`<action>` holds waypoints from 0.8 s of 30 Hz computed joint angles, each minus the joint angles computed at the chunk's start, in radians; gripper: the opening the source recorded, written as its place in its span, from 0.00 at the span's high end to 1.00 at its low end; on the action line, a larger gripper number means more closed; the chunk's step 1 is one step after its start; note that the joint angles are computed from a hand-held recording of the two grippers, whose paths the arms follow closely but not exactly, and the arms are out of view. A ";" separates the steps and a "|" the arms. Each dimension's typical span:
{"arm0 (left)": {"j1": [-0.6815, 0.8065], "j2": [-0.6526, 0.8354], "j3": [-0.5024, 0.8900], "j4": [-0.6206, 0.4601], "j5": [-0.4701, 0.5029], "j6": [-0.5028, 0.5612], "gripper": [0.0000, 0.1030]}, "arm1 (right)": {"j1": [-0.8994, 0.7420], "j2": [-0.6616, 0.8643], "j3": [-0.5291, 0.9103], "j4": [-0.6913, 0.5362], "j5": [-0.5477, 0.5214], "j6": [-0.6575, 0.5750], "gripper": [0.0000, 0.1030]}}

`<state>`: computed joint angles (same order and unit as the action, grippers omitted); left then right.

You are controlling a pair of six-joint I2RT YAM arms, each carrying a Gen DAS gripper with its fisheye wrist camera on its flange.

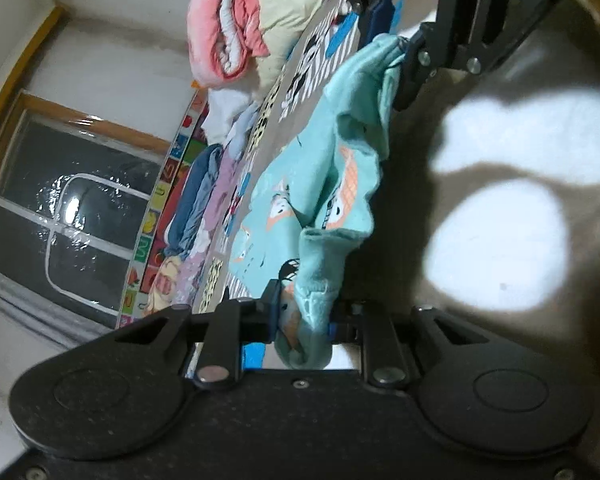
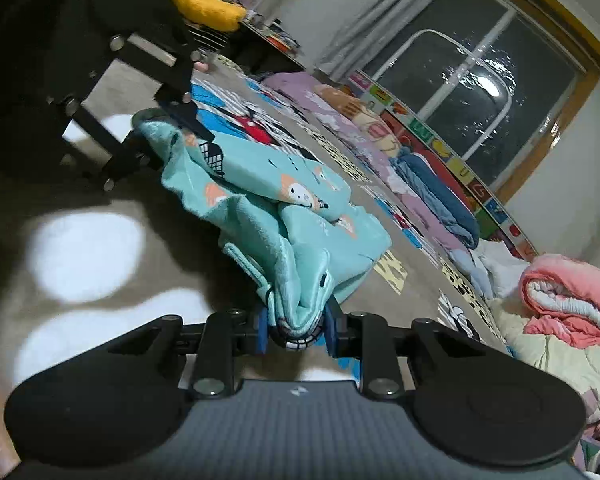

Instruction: Fold clothes

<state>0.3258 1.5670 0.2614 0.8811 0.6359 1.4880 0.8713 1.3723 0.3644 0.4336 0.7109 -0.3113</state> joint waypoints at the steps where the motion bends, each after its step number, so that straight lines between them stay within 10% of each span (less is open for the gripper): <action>1: 0.009 -0.043 0.004 -0.053 0.015 0.003 0.80 | 0.020 -0.036 -0.003 -0.039 0.016 0.013 0.73; 12: 0.054 -0.148 0.224 -0.347 0.183 -0.350 0.66 | -0.017 -0.250 -0.018 -0.040 0.037 0.000 0.66; 18: 0.049 0.012 0.345 -0.287 0.246 -0.540 0.61 | -0.227 -0.241 -0.047 0.135 -0.196 0.012 0.61; 24: 0.018 0.165 0.560 -0.447 0.301 -0.730 0.54 | -0.481 -0.128 -0.011 0.206 -0.546 0.198 0.53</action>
